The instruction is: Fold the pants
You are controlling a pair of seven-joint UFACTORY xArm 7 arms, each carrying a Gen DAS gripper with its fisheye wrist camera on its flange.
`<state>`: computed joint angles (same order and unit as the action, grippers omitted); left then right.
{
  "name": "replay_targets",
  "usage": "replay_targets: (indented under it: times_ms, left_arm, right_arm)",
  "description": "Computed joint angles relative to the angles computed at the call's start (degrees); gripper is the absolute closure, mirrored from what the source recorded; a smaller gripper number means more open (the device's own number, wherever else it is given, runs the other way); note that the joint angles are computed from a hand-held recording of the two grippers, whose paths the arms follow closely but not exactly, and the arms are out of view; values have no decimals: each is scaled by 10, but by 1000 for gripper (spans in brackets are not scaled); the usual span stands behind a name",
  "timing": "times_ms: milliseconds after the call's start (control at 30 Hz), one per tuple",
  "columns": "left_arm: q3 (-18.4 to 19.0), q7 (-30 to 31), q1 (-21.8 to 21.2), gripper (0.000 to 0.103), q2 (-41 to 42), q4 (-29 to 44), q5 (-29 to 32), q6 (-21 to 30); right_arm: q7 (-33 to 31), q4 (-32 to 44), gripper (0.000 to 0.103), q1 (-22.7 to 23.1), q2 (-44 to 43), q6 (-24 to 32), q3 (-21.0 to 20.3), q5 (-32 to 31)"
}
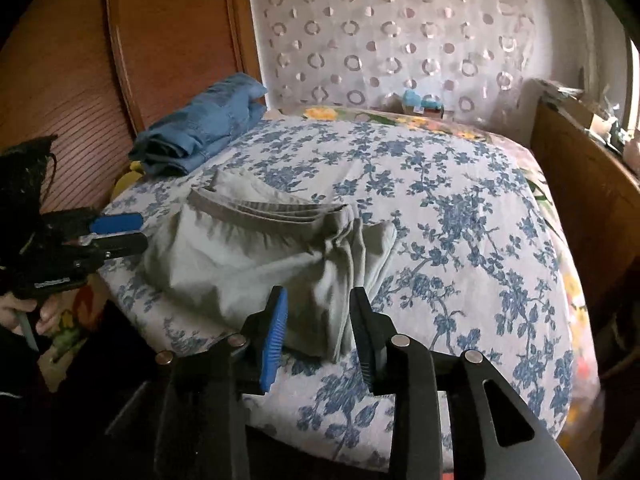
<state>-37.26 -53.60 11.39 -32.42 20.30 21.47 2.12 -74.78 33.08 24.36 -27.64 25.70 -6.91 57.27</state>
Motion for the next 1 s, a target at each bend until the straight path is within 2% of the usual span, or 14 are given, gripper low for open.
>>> replay_targets:
  times_ms: [133, 267, 400, 467, 533, 600, 733, 900, 1000]
  left_arm:
    - [-28, 0, 58, 60, 34, 19, 8, -36]
    - [-86, 16, 139, 60, 71, 44, 14, -55]
    - [-156, 16, 219, 60, 93, 69, 16, -49]
    - [-174, 14, 239, 60, 97, 76, 16, -49]
    - [-183, 15, 249, 62, 98, 79, 16, -51]
    - [-189, 19, 258, 70, 102, 83, 16, -52]
    - [-190, 35, 258, 93, 107, 91, 19, -53]
    - [-172, 51, 236, 94, 83, 90, 7, -68]
    - [-173, 59, 241, 94, 67, 94, -10, -73]
  right_arm:
    - [-29, 16, 70, 16, 30, -31, 4, 34]
    - [-59, 50, 69, 17, 76, -44, 11, 71]
    - [-62, 95, 69, -8, 126, -16, 25, 89]
    - [-70, 112, 70, -19, 144, -11, 36, 98]
    - [-70, 129, 70, -32, 163, -9, 50, 96]
    - [-57, 149, 70, -47, 181, 15, 60, 92]
    - [-49, 162, 69, -70, 201, 17, 84, 93]
    - [-46, 172, 70, -89, 217, 41, 94, 101]
    - [-52, 176, 70, -98, 218, 48, 97, 114]
